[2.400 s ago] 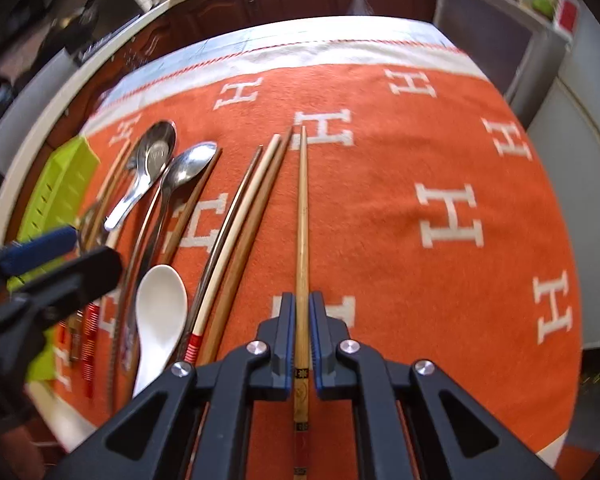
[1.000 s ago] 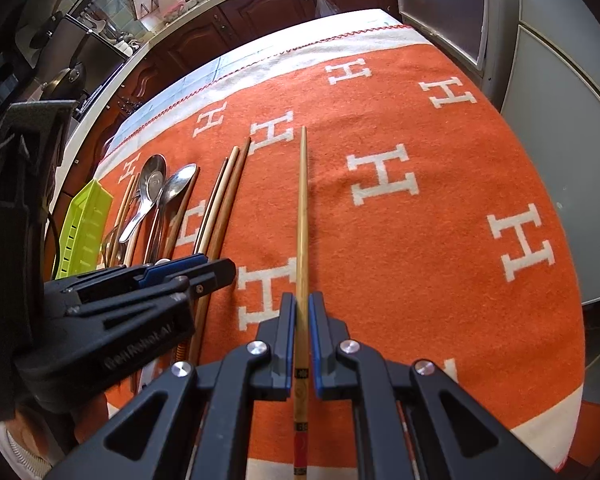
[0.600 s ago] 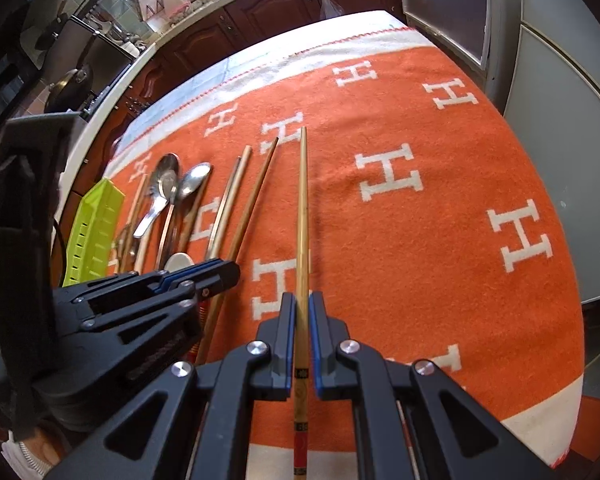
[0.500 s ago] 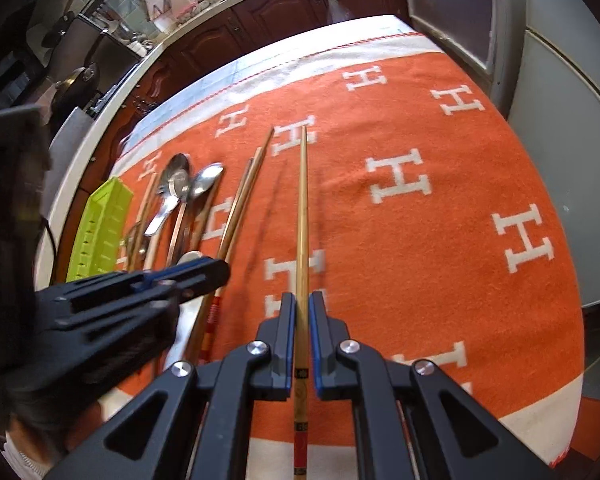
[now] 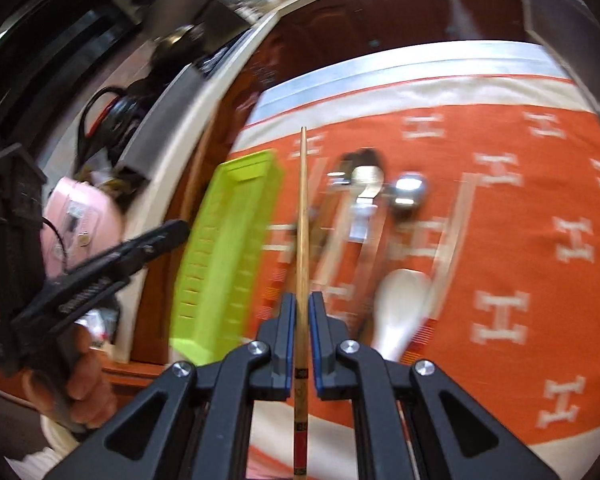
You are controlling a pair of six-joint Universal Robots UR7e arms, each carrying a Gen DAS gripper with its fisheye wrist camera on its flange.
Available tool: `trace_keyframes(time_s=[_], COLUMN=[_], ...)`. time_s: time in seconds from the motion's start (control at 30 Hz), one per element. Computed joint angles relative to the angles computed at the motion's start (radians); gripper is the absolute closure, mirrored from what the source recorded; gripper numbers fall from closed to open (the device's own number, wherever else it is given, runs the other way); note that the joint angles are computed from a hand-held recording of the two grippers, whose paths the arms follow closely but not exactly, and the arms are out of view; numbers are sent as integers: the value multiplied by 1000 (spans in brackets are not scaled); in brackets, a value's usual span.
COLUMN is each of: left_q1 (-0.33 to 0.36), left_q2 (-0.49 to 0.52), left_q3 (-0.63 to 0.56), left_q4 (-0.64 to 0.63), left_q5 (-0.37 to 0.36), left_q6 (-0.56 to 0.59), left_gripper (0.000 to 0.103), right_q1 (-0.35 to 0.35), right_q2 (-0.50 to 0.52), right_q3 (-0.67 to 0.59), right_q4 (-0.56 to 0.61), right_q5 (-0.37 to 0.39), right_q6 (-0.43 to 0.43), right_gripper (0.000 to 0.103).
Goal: Organize utensils
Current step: 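Carry both chopsticks over the green tray and open both grippers to drop them, then withdraw both grippers from the tray back over the utensil row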
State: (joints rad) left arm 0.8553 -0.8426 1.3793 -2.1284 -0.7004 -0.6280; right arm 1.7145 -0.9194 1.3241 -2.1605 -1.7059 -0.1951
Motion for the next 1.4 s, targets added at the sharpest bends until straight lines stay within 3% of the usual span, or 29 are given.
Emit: trace_keyframes(time_s=[0.33,0.6,0.77,0.93,1.07,1.27,1.4], left_q1=[117,158,165,153,150,128,123], left_q2=[-68,-60,-72,-65,-73,-100,-110], left_q3=[92,117,133,106,103,124,129], left_q4=[-93,-87,-66,46,71,42,32], left_q5=[-56,-70,-52,11,13,38,33], left_q6=[-35,-37,-63,-106,-122,-129,-134], left_gripper=[99,99,99,99,96,88,87], right_q1=[77,82,86,89,82,71,74], right_q2=[203,264,278,297,301,297,281], right_q3=[-119,-131,-122,-132,-131,-133,-128], right_q4=[-20,-26,-27,-19,-8,26,26], right_q5=[31,-23,-30,-33,-17,48,39], right_q6=[109,185,191,203,220,219,202], right_gripper=[96,96,96,96,95,95,96])
